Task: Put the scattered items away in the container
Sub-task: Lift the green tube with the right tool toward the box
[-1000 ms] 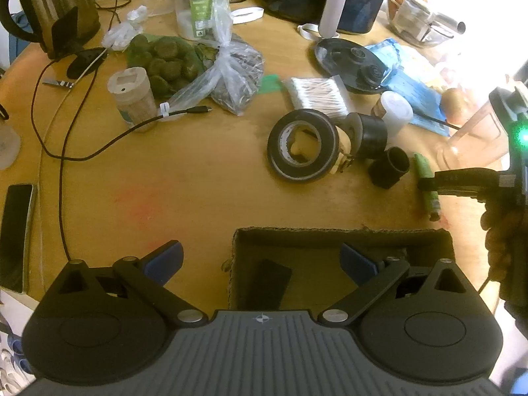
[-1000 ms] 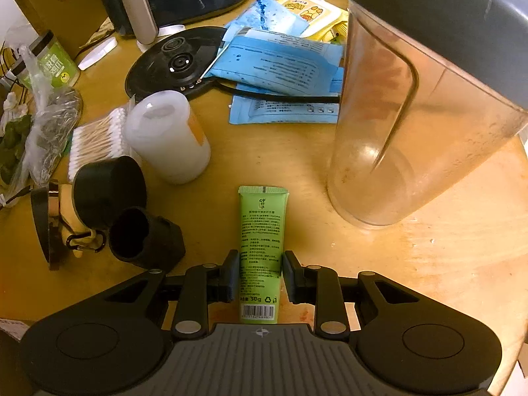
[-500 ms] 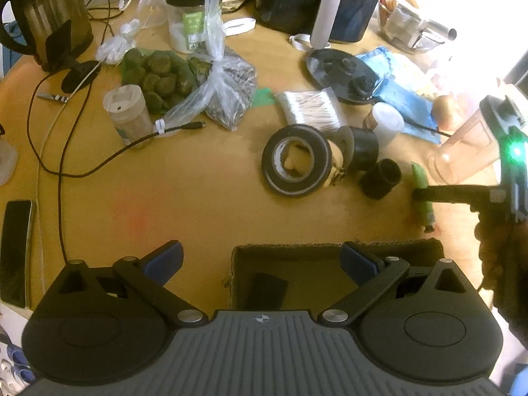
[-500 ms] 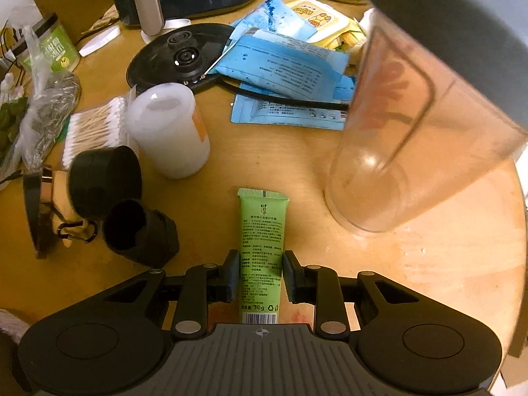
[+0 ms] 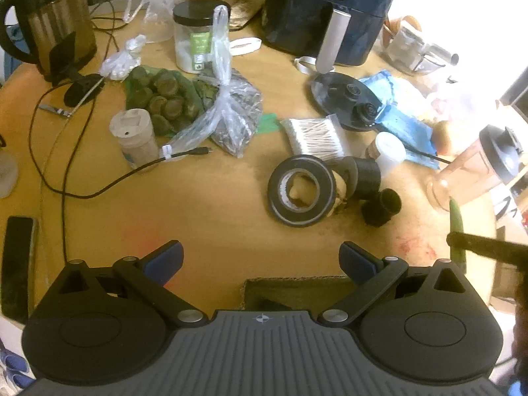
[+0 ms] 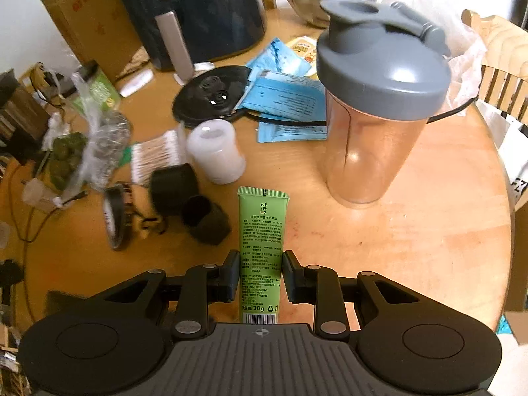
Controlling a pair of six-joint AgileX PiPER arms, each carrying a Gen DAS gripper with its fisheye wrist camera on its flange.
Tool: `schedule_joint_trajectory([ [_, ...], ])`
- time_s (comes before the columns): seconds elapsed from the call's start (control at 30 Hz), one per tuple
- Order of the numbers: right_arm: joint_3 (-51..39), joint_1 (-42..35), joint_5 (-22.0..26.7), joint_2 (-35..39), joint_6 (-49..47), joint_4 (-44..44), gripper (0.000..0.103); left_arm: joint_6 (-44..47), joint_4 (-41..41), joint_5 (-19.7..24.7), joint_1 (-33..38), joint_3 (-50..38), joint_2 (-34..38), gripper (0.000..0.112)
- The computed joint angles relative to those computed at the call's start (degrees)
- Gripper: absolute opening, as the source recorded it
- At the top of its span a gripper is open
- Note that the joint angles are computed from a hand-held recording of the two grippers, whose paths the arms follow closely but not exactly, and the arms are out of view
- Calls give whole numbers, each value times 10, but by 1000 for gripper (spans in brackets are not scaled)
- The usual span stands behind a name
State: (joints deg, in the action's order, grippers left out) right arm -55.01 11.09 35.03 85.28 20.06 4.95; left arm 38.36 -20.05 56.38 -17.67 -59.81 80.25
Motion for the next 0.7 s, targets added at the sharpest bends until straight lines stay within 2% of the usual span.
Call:
schedule_joint_trajectory([
  [0.27, 21, 43, 9, -49, 104, -46, 30, 38, -25, 4, 0, -11, 26, 103],
  [0.5, 19, 86, 32, -57, 182, -108, 30, 45, -18, -15, -10, -7, 34, 102],
  [0.7, 23, 106, 40, -62, 220, -120, 30, 69, -29, -23, -7, 3, 36, 102],
])
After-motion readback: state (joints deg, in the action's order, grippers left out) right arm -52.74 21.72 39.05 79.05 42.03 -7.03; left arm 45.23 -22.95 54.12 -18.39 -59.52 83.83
